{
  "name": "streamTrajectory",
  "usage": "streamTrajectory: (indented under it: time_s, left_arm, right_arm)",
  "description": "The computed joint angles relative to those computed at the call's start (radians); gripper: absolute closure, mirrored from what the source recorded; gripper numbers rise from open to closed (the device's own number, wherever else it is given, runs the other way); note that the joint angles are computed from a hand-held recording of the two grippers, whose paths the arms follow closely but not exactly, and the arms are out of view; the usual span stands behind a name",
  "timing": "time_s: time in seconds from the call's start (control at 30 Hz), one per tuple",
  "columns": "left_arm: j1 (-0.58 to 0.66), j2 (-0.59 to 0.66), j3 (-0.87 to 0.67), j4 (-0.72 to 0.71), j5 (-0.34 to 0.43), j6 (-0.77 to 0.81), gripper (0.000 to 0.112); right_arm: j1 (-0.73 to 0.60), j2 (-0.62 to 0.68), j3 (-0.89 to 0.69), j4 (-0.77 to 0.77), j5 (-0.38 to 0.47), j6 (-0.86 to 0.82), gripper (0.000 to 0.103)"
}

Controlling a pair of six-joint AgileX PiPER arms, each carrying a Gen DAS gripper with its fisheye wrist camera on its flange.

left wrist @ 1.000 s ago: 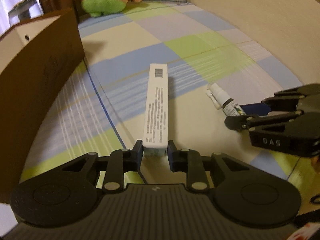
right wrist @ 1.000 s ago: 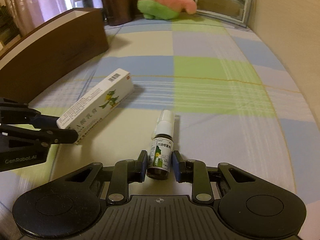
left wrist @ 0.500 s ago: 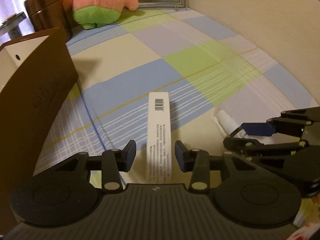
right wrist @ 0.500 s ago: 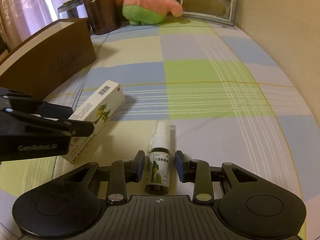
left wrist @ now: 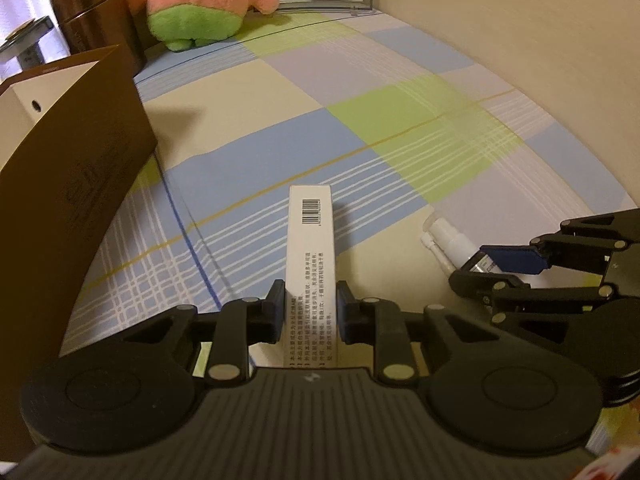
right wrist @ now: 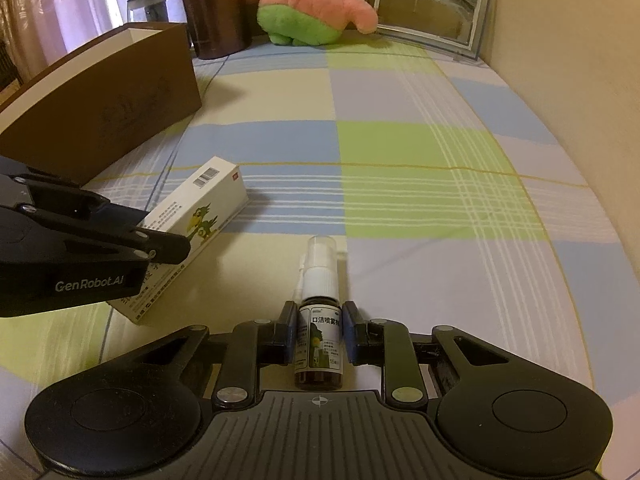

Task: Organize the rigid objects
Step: 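Lift and carry the carton with the left tool while the right tool carries the spray bottle to the box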

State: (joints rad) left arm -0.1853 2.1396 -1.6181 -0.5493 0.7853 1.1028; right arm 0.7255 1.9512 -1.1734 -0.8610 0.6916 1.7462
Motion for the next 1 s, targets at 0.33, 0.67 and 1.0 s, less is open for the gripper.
streamTrajectory:
  time_s: [0.33,0.67,1.0]
  left_arm:
    - [0.054,-0.036,0.023,-0.053,0.031,0.038,0.091]
    - [0.064,-0.016,0.0,0.007,0.065,-0.03,0.09]
    - [0.042,-0.011,-0.014,0.007,0.036,-0.019,0.091]
  right_arm:
    - [0.015,-0.009,-0.025,-0.018,-0.003,-0.01,0.083]
    - [0.011,0.001,-0.048,0.018,-0.015,-0.054,0.083]
    - [0.015,-0.021,-0.042,-0.004,0.004,-0.025,0.083]
